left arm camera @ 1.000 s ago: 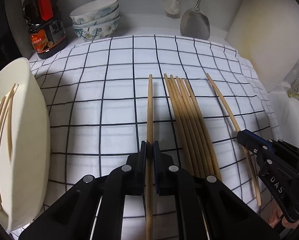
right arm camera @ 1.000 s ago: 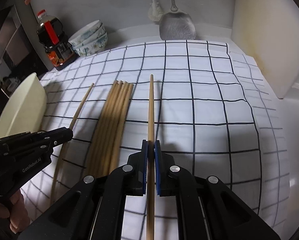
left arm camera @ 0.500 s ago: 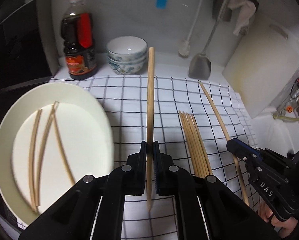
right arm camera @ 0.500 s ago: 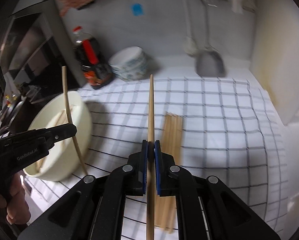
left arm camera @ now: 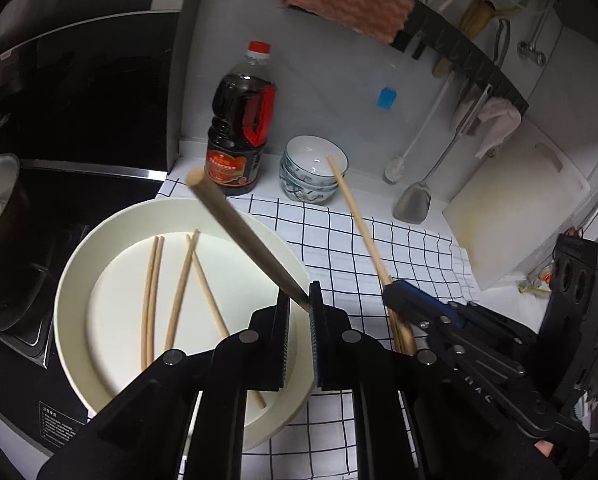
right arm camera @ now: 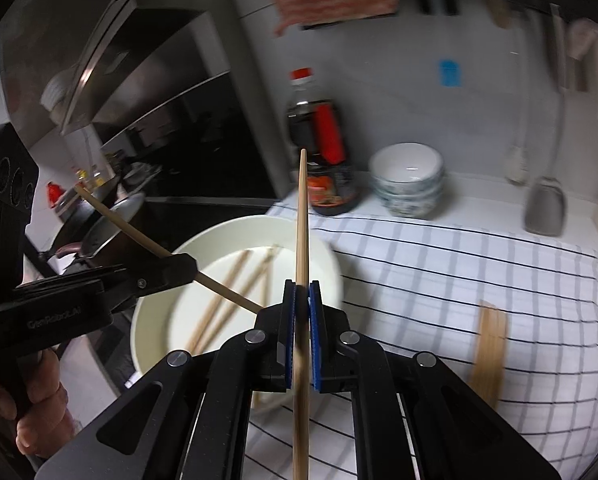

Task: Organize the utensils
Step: 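Carry the held chopsticks with both tools over the white basin, then open both tools to drop the chopsticks into the white basin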

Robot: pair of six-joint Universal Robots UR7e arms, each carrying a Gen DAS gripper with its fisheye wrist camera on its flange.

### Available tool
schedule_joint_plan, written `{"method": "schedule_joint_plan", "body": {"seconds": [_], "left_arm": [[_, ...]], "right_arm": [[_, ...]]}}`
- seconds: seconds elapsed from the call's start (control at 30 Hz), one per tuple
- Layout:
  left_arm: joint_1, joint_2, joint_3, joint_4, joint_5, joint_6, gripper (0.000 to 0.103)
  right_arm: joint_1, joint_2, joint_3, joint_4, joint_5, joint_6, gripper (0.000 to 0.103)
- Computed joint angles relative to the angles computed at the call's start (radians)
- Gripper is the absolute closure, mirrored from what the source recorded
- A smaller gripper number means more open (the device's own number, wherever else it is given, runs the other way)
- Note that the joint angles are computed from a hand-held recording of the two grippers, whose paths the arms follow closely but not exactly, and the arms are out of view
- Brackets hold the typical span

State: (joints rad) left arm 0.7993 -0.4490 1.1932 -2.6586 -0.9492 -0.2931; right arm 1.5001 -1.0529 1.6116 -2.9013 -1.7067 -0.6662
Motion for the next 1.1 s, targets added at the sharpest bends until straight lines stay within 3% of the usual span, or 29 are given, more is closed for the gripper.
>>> {"method": "schedule_joint_plan", "body": {"seconds": [0.07, 0.17, 0.27, 0.5, 0.67, 0.77, 0.8, 0.83, 0.87, 0.93, 1.1], "left_arm": [[0.008, -0.024, 0.021, -0.006, -0.012, -0.006, 0.093], [0.019, -0.038, 0.030, 0.015, 0.026, -0.002, 0.096], [0.056, -0.042, 0.015, 0.098, -0.003, -0.020, 0.096], [0.110, -0.025, -0.012, 0.141, 0.000, -0.016, 0.089], [0.144, 0.025, -0.112, 0.248, 0.012, -0.019, 0.083], [0.149, 0.042, -0.148, 0.322, 0.041, -0.040, 0.070], [0.148, 0.040, -0.145, 0.324, 0.049, -0.042, 0.054], [0.145, 0.036, -0.133, 0.313, 0.063, -0.044, 0.027], [0.140, 0.026, -0.108, 0.278, 0.082, -0.038, 0.015], [0.127, 0.005, -0.054, 0.202, 0.122, -0.015, 0.009], [0.113, -0.022, -0.017, 0.215, 0.160, -0.037, 0.006]], "right_arm": [[0.013, 0.018, -0.011, 0.016, 0.000, 0.003, 0.097], [0.027, 0.053, -0.034, 0.045, -0.009, 0.014, 0.097], [0.040, 0.091, -0.057, 0.078, -0.039, 0.014, 0.097], [0.049, 0.168, -0.118, 0.134, -0.095, 0.051, 0.097], [0.054, 0.209, -0.160, 0.148, -0.143, 0.080, 0.096], [0.057, 0.220, -0.183, 0.168, -0.170, 0.098, 0.096], [0.056, 0.217, -0.182, 0.169, -0.172, 0.106, 0.096], [0.055, 0.215, -0.182, 0.168, -0.171, 0.108, 0.095], [0.054, 0.213, -0.180, 0.163, -0.171, 0.107, 0.093], [0.053, 0.207, -0.174, 0.146, -0.177, 0.101, 0.087], [0.051, 0.188, -0.153, 0.119, -0.180, 0.093, 0.080]]}}
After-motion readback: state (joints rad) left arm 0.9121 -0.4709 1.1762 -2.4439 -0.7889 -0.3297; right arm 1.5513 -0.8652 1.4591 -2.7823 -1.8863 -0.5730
